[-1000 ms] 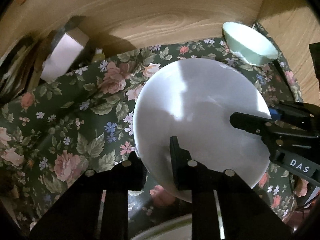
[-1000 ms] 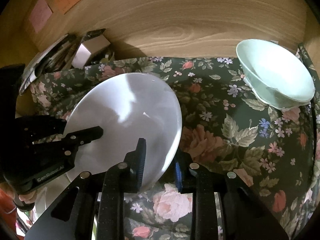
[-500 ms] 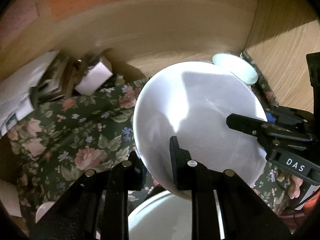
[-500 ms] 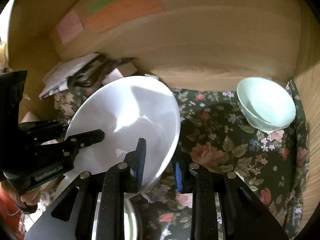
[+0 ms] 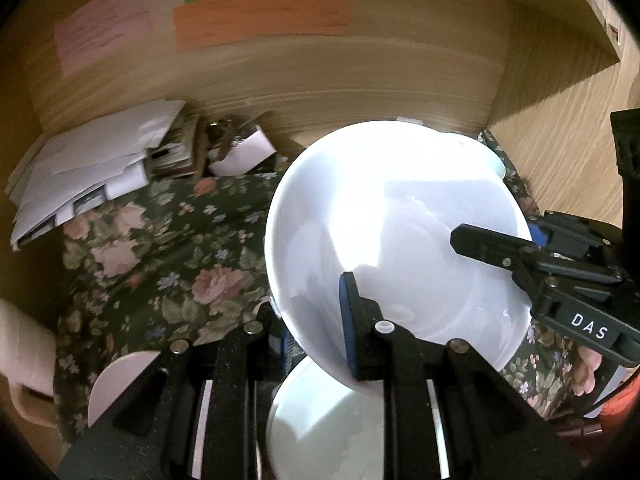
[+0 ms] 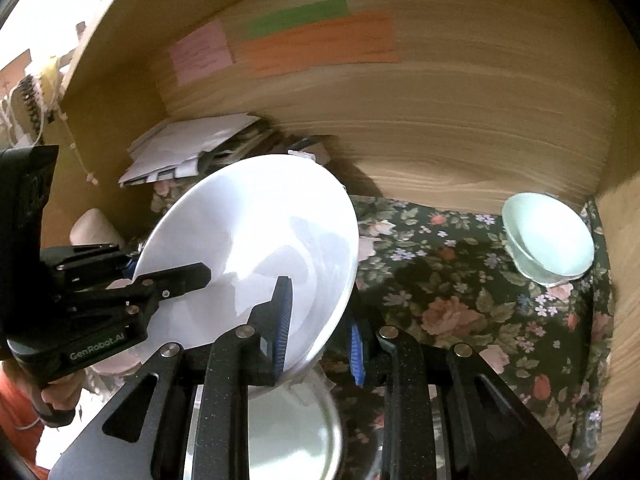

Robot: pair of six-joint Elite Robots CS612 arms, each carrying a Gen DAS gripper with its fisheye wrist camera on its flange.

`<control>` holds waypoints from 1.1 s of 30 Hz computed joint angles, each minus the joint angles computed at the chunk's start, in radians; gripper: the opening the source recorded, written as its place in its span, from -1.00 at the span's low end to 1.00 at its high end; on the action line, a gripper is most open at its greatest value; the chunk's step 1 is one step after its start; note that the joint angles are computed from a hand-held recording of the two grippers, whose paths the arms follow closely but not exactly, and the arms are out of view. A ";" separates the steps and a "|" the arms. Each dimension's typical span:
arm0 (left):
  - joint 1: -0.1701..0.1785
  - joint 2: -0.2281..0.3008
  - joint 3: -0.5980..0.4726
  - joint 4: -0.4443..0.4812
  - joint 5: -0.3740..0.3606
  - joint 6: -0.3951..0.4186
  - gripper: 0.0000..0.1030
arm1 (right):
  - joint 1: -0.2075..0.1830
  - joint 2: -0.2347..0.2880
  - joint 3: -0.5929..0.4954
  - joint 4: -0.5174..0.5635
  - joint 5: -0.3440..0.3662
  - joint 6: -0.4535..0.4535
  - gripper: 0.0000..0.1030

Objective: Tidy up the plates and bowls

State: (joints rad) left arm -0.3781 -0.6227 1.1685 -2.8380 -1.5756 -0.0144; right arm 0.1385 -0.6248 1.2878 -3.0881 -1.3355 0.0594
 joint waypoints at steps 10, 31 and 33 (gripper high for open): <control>0.019 -0.052 0.103 -0.085 0.043 -0.045 -0.61 | 0.027 0.013 -0.037 0.023 0.051 -0.045 -0.56; 0.065 -0.109 0.253 -0.174 0.104 -0.152 -0.61 | 0.077 0.059 -0.123 0.140 0.155 -0.111 -0.56; 0.068 -0.113 0.265 -0.177 0.105 -0.162 -0.61 | 0.080 0.064 -0.131 0.154 0.159 -0.117 -0.56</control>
State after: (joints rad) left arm -0.3097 -0.7357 1.4336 -3.0150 -1.4703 -0.1764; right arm 0.2188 -0.5612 1.1563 -2.9336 -1.1765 -0.0574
